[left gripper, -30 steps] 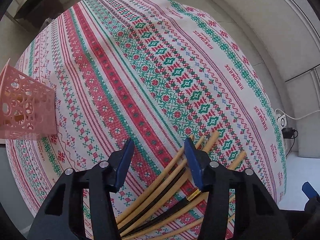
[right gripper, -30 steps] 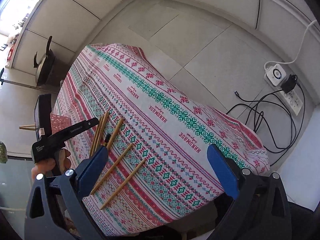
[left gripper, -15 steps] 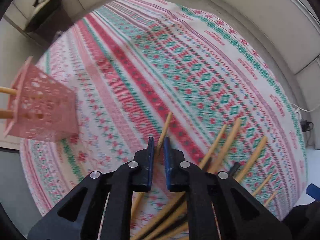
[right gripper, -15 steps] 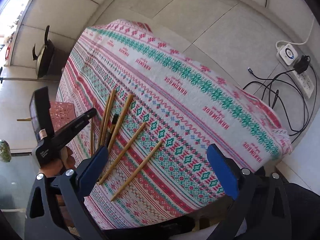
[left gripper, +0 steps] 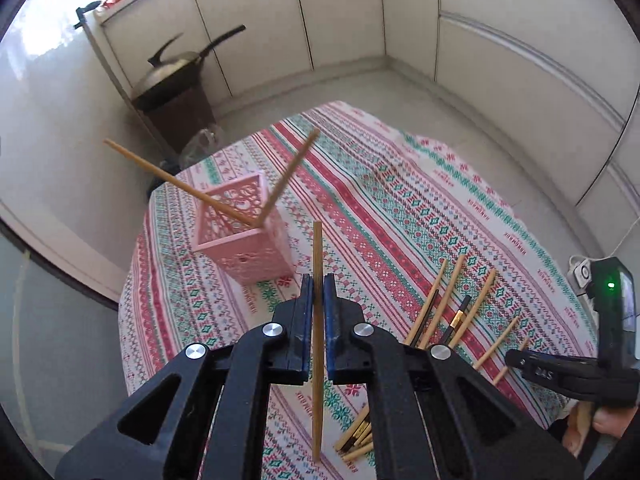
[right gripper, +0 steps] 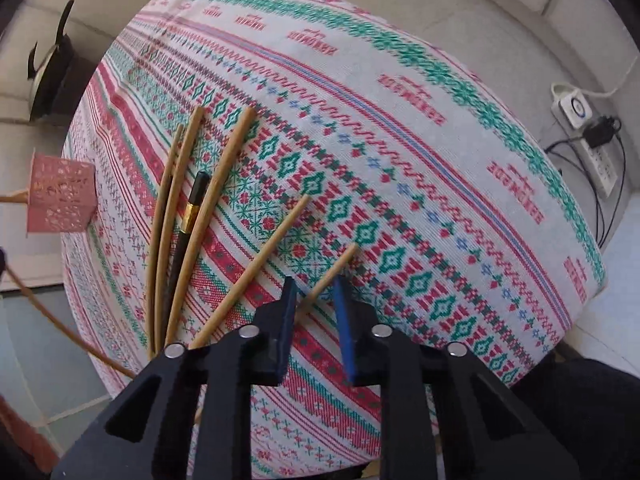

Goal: Organize utensils
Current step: 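Close the left tool on another chopstick while the right tool grasps one too, then lift both held chopsticks and carry them above the pink holder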

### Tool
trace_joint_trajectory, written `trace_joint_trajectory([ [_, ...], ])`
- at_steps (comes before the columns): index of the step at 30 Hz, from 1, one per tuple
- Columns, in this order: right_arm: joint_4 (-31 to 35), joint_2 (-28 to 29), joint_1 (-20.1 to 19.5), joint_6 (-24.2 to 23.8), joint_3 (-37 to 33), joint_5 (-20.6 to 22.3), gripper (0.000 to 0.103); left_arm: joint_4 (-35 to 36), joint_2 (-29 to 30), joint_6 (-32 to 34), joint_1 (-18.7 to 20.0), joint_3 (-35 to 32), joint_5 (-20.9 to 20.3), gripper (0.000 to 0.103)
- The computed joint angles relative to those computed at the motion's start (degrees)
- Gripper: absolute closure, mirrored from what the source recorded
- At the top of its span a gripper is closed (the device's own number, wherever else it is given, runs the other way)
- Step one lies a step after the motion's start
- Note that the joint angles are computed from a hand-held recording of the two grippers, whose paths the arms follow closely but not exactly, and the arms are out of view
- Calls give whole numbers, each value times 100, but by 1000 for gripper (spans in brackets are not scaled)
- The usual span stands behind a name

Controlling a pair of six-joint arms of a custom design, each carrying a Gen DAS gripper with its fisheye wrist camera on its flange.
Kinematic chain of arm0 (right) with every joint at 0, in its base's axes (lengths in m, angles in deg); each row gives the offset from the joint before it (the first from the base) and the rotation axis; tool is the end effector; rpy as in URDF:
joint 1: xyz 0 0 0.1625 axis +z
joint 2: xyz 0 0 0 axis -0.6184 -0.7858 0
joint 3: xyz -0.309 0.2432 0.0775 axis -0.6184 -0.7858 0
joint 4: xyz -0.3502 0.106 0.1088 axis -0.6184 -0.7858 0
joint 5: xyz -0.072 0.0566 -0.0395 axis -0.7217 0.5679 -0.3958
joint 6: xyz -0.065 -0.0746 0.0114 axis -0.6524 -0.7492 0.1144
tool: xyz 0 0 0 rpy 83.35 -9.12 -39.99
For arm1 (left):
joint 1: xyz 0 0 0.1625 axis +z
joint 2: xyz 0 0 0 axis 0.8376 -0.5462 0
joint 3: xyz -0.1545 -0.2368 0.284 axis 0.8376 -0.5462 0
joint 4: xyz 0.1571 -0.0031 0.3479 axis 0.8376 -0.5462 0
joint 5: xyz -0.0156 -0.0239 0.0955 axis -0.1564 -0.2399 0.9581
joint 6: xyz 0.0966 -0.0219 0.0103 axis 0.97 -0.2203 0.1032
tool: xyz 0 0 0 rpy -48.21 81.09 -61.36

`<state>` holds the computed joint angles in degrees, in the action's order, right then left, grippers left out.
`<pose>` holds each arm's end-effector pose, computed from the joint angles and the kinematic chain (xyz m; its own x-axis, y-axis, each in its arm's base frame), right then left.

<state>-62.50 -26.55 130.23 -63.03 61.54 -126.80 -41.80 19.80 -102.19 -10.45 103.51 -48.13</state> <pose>0.1111 -0.7611 0.2223 -0.8564 0.2239 0.4652 0.1563 0.9712 -0.1797 -0.3842 -0.7261 0.1536 -0.5854 -0.0721 -0.8076 0.4258 0.8203 -0.3819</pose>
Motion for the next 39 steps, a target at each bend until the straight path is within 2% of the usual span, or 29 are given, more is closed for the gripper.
trace_joint_trajectory([
  [2,-207,-37,-37,-51,87,124,90,-446,-267,98,-59,441,79,98],
  [6,-374,-116,-103,-184,136,465,97,-1213,-530,254,-113,826,116,98],
  [11,-1400,-532,45,-1077,711,773,97,-2197,-945,418,-159,1388,-6,98],
  [15,-2318,-923,260,-2022,1214,1137,97,-2655,-1237,454,-211,1749,-74,98],
  [20,-2804,-1240,459,-2512,1530,1625,98,-2892,-1456,425,-272,2040,19,98],
  [29,-3028,-1359,810,-2712,1457,2033,98,-3136,-1744,303,-395,2391,233,99],
  [34,-2812,-1322,926,-2653,1174,2308,98,-3427,-1807,418,-459,2464,360,99],
  [39,-2424,-1116,1036,-2506,537,2646,98,-3813,-1738,717,-497,2229,545,99],
])
